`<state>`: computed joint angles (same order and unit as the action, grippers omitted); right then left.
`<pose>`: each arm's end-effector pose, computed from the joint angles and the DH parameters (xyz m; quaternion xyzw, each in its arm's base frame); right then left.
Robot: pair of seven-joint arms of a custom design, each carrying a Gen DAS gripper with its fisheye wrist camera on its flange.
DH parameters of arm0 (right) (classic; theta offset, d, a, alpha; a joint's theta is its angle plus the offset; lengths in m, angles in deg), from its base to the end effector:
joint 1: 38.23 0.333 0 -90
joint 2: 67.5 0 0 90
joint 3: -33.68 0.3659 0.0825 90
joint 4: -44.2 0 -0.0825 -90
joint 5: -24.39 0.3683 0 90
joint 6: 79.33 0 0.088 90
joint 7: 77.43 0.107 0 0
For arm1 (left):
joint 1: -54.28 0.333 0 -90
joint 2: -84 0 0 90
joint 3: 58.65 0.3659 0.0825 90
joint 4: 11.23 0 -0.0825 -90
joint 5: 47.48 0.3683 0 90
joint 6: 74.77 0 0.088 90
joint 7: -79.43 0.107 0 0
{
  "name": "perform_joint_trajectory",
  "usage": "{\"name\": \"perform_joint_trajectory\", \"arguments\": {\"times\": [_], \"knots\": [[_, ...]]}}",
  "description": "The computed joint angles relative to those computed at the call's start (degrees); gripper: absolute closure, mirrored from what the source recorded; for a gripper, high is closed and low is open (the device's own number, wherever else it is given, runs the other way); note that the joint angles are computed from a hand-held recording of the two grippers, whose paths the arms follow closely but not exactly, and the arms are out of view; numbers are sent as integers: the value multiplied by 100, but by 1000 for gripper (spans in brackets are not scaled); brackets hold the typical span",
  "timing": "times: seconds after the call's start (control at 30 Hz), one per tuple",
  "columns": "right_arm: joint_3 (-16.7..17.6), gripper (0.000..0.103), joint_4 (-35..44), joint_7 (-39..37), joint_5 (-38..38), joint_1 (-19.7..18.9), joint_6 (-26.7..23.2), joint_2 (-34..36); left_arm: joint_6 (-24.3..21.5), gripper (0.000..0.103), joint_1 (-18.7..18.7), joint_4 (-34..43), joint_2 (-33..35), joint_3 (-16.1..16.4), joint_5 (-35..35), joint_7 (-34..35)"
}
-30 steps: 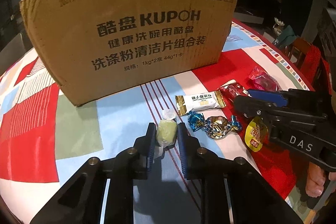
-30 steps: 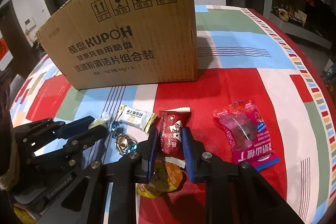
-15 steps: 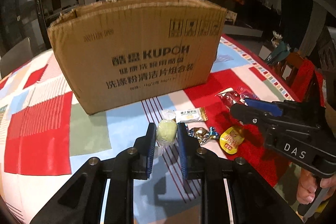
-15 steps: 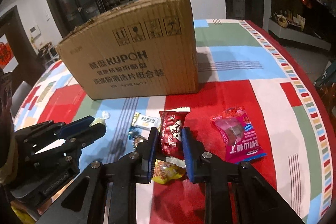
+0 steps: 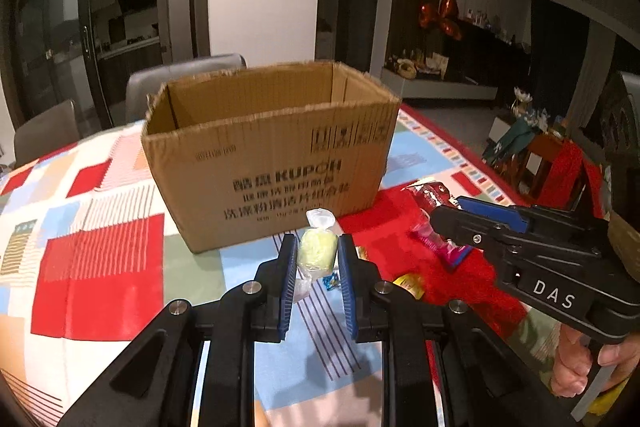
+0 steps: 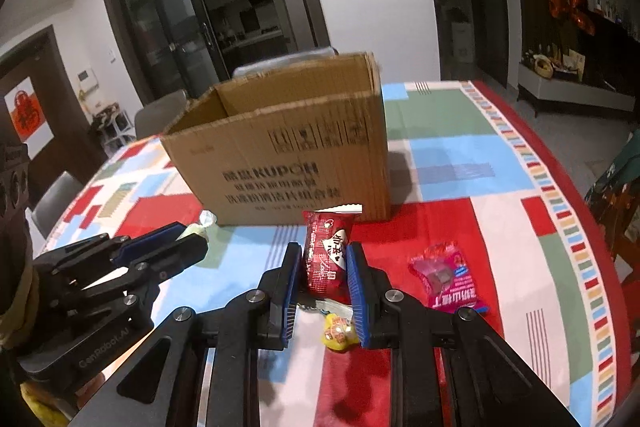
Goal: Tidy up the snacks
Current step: 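Carry the green candy with the left tool while the right tool carries the red packet over the box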
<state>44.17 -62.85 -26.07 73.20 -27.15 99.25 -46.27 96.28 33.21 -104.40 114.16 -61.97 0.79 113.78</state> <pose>0.6513 0.1707 0.4566 -0.6876 0.5830 -0.1790 0.3942 0.6506 -0.3425 0.4500 -0.5668 0.7033 -0.3539 0.2426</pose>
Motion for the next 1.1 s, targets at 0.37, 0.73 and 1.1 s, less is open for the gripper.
{"name": "perform_joint_trajectory", "arguments": {"times": [0.37, 0.73, 1.1], "knots": [[765, 79, 142, -1460, 1352, -551, 217, -251, -122, 82, -294, 66, -382, 340, 908, -826], [418, 79, 657, -2186, 2112, -259, -9, -253, -294, 82, -131, 499, -349, 175, 1215, -958], [-128, 79, 1329, -1201, 863, 95, -310, 82, -525, 82, 4, 1217, -40, 87, 727, -225]]}}
